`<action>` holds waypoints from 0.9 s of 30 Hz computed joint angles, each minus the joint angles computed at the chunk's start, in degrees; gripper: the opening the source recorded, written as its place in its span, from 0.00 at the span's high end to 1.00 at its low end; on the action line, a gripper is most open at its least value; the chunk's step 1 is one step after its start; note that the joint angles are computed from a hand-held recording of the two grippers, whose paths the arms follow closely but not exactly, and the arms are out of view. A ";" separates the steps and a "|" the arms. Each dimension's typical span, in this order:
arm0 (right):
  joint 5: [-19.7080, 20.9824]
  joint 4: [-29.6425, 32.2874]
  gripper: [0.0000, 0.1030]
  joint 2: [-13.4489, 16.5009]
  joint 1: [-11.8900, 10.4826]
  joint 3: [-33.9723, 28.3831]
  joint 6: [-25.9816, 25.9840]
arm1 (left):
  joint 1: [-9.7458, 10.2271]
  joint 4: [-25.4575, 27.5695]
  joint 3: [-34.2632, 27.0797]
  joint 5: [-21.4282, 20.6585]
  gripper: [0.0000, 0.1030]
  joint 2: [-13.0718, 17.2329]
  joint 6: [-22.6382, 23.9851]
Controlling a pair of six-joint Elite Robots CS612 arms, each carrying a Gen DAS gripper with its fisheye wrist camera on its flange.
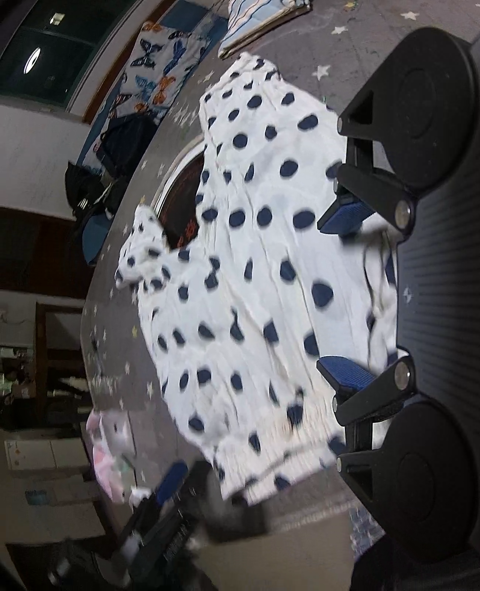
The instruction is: Fold clothes
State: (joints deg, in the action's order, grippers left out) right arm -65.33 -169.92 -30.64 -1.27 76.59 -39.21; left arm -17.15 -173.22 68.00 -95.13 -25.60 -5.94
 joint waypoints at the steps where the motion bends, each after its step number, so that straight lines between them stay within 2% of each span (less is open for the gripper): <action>1: 0.66 0.06 0.27 -0.30 0.00 0.54 -0.41 | -0.10 -0.38 -0.11 0.32 0.43 0.15 -0.62; 7: 2.89 1.66 0.28 -1.53 0.43 3.12 -3.96 | -0.51 1.02 -1.80 0.65 0.45 1.53 -3.45; 9: 2.31 2.21 0.29 -1.78 0.67 3.81 -5.26 | -0.57 1.42 -1.87 0.12 0.54 1.77 -3.51; 10: 1.96 2.22 0.32 -1.83 0.72 4.02 -5.48 | -0.66 1.17 -1.71 0.18 0.56 1.77 -3.14; 12: 1.27 2.29 0.38 -1.92 0.81 4.41 -5.88 | -0.70 0.78 -1.37 -0.24 0.68 1.67 -2.56; 14: 0.34 3.56 0.53 -1.94 0.79 4.24 -5.45 | -0.52 1.01 -1.18 -1.75 0.83 1.55 -2.47; 17: 1.05 4.91 0.65 -2.18 0.45 4.18 -5.35 | -0.54 1.04 -0.42 -1.92 0.93 1.07 -1.05; 21: 2.34 7.78 0.68 -3.45 -0.25 4.77 -7.52 | -0.04 1.48 1.30 -5.25 0.94 -0.20 0.54; 24: 2.65 11.30 0.68 -5.00 -0.81 6.03 -11.27 | 0.24 3.15 2.56 -7.26 0.94 -1.16 2.40; 27: 2.42 15.64 0.67 -5.92 -1.16 6.52 -14.40 | 0.34 4.62 3.27 -7.74 0.94 -1.68 4.07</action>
State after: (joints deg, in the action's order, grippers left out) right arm -62.92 -154.28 -36.56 -2.43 83.11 -53.61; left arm -16.81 -168.60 71.26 -102.87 -27.29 -1.87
